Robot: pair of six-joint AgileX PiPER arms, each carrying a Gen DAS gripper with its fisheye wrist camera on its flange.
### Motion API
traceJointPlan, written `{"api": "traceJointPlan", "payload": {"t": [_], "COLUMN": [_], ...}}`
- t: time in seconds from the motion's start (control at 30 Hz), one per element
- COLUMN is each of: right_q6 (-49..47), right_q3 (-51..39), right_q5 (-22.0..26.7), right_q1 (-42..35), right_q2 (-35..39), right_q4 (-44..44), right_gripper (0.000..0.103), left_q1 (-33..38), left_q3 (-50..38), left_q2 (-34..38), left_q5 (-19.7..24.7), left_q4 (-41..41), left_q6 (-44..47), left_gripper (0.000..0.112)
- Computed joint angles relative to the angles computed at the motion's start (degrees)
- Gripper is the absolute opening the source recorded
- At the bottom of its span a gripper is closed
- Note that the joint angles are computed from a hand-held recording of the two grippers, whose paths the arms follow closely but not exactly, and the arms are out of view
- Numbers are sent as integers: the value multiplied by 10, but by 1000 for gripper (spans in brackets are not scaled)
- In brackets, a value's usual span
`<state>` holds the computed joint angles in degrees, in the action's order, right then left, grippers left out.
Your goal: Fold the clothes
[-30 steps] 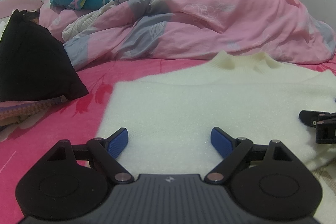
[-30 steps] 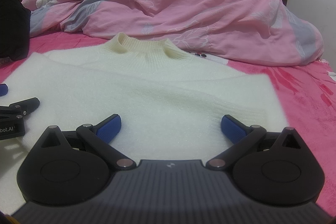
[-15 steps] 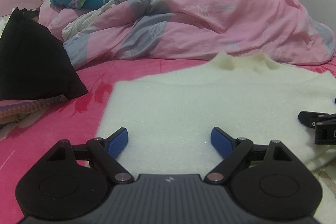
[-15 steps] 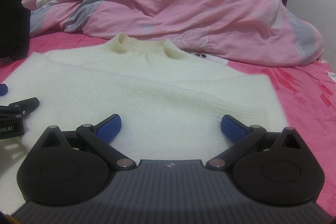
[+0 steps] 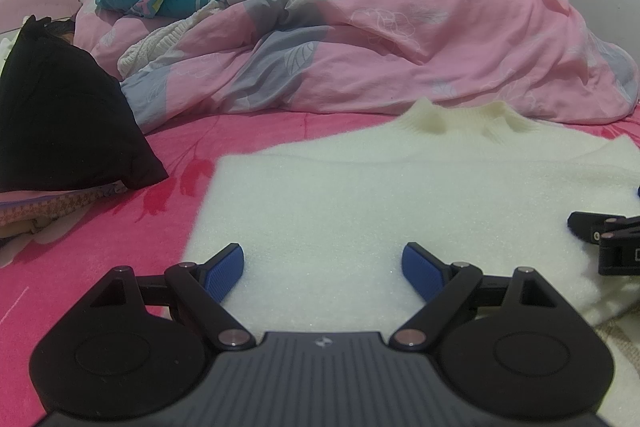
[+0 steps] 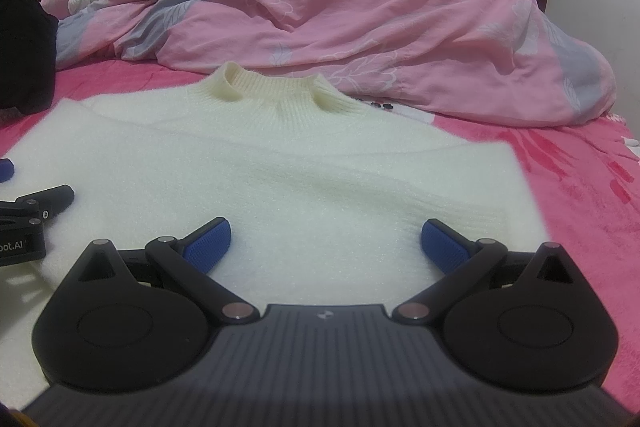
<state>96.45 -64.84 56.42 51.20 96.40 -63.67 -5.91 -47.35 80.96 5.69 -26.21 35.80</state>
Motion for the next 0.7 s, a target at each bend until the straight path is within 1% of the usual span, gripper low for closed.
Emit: {"api": "traceJointPlan", "payload": {"t": [0.23,0.63,0.7], "right_q6": [0,2,3], "right_q3": [-2,0,1], "right_q5": [1,0,0], "right_q1": [1,0,1], "right_q2": [1,1,1], "right_q4": [0,-2,-2], "right_gripper": [102,102,102], "left_q1": [0,-2,-3], "left_q3": [0,1,2], "left_q2": [0,-1,-1], "left_q5": [0,-2,-3], "left_q4": [1,29,43], "left_q6": [0,-28,-43], "left_gripper": [88,88,88]}}
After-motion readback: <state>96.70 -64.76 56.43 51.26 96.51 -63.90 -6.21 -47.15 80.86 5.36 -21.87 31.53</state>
